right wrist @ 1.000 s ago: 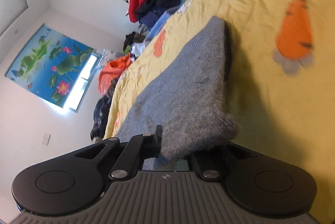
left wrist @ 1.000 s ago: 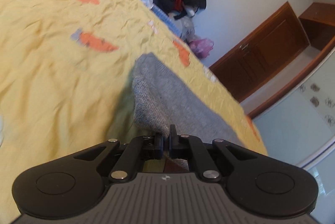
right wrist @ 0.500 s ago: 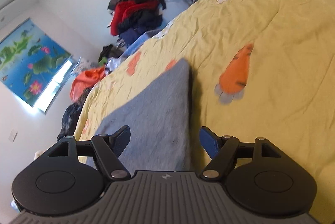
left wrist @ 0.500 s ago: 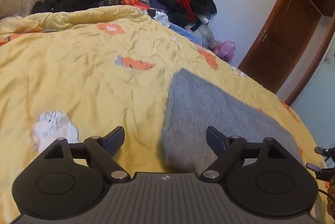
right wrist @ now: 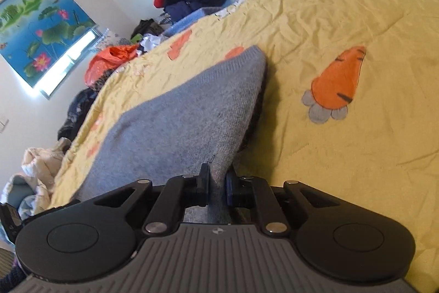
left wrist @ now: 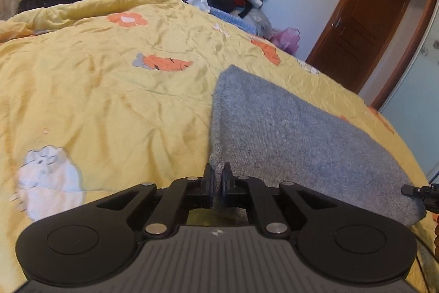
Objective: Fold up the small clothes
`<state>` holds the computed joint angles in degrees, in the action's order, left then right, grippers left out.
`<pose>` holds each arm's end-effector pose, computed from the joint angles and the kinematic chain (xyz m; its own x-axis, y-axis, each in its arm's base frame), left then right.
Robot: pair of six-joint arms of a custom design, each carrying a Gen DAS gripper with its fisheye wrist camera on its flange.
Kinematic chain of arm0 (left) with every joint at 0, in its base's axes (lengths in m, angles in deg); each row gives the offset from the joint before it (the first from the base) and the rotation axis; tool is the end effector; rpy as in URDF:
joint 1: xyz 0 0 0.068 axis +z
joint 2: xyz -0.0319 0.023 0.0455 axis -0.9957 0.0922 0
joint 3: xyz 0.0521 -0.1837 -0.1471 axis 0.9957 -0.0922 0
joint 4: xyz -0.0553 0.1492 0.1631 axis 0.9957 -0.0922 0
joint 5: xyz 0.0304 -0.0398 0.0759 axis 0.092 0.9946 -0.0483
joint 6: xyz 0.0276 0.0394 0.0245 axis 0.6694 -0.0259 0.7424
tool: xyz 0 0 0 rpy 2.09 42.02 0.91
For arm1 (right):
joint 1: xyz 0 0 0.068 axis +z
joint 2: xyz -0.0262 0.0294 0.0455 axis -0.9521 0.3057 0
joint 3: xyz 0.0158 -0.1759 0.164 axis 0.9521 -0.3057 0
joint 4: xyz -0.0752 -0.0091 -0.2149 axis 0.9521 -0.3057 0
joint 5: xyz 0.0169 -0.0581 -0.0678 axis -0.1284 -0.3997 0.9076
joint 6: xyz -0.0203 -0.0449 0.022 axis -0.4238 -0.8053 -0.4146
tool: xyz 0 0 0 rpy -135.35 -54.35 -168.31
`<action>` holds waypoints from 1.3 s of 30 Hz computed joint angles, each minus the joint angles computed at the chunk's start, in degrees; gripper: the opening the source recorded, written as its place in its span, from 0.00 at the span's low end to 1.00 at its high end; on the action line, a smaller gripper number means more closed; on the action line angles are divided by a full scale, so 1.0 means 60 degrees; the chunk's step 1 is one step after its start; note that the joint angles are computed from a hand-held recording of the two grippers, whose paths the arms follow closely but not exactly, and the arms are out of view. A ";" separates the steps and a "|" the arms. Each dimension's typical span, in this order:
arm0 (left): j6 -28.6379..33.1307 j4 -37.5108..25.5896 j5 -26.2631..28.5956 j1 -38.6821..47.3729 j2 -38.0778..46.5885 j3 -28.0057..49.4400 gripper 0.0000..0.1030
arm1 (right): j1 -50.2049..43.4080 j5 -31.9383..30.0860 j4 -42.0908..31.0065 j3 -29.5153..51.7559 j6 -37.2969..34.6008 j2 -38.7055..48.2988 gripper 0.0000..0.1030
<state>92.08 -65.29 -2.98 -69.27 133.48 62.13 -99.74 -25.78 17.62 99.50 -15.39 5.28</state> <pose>0.2974 0.0588 0.1829 -0.6960 -0.0725 -0.7144 0.2944 0.8786 -0.3760 0.1556 -0.0581 0.2051 -0.5832 0.5519 -0.5960 0.1736 0.8015 0.5723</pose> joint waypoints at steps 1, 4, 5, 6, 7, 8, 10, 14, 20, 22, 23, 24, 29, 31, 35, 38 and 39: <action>0.0194 -0.0338 0.0078 0.0152 0.0026 0.0091 0.05 | -0.0329 -0.0212 -0.0358 0.0124 -0.0369 -0.0028 0.14; 0.0584 -0.0640 0.0006 0.0258 0.0040 -0.0021 0.04 | -0.0632 -0.0174 -0.0696 0.0096 -0.1012 0.0271 0.14; 0.0693 -0.0588 -0.0152 0.0128 -0.0070 -0.0087 0.05 | -0.0668 -0.0270 -0.0626 0.0033 -0.1018 0.0473 0.16; 0.0775 -0.0641 -0.0375 -0.0048 -0.0156 -0.0038 0.06 | -0.0739 -0.0412 -0.0571 0.0000 -0.0886 0.0604 0.22; 0.0773 -0.0727 -0.0430 -0.0126 -0.0201 0.0050 0.06 | -0.0822 -0.0525 -0.0537 0.0003 -0.0719 0.0603 0.27; 0.0795 -0.0828 -0.0285 -0.0097 -0.0231 0.0139 0.09 | -0.0957 -0.0690 -0.0474 0.0053 -0.0566 0.0577 0.30; 0.0924 -0.1058 -0.0167 -0.0036 -0.0356 0.0360 0.12 | -0.1359 -0.1022 -0.0184 0.0164 -0.0271 0.0436 0.56; -0.0035 0.0374 -0.0118 -0.0193 -0.0974 0.0342 0.36 | -0.1086 -0.0396 0.0662 0.1038 -0.0142 0.1101 0.62; -0.1017 0.2246 -0.2714 -0.2818 0.0910 0.2323 0.90 | 0.0799 0.1104 0.2574 0.3180 0.0441 0.4460 0.62; -0.0708 0.1163 -0.3092 -0.3590 0.2371 0.4235 0.90 | 0.1419 0.1425 0.2768 0.4013 0.0653 0.5584 0.62; -0.0625 0.0687 -0.3171 -0.3901 0.3089 0.5183 0.89 | 0.1647 0.1405 0.2768 0.4430 0.0629 0.6119 0.62; -0.0599 0.0233 -0.3406 -0.4201 0.3778 0.6082 0.90 | 0.1925 0.1570 0.2697 0.4798 0.0544 0.6578 0.62; -0.0382 -0.2298 -0.4604 -0.4881 0.6702 1.0065 0.89 | 0.3041 0.3616 0.2398 0.5522 -0.0350 0.7933 0.62; -0.0155 -0.2313 -0.4697 -0.4773 0.7144 1.0230 0.91 | 0.2959 0.3584 0.3622 0.4451 -0.0861 0.7569 0.59; 0.0187 -0.1424 -0.4535 -0.4677 0.6816 0.9277 0.94 | 0.2072 0.2468 0.5377 0.3097 -0.0425 0.7250 0.46; 0.0239 -0.1594 -0.4757 -0.4805 0.6926 0.9535 0.97 | 0.1980 0.2490 0.5141 0.3289 -0.0304 0.7288 0.36; 0.0245 -0.1607 -0.4743 -0.4804 0.6932 0.9550 0.97 | 0.2130 0.2809 0.4820 0.3456 -0.0304 0.7227 0.36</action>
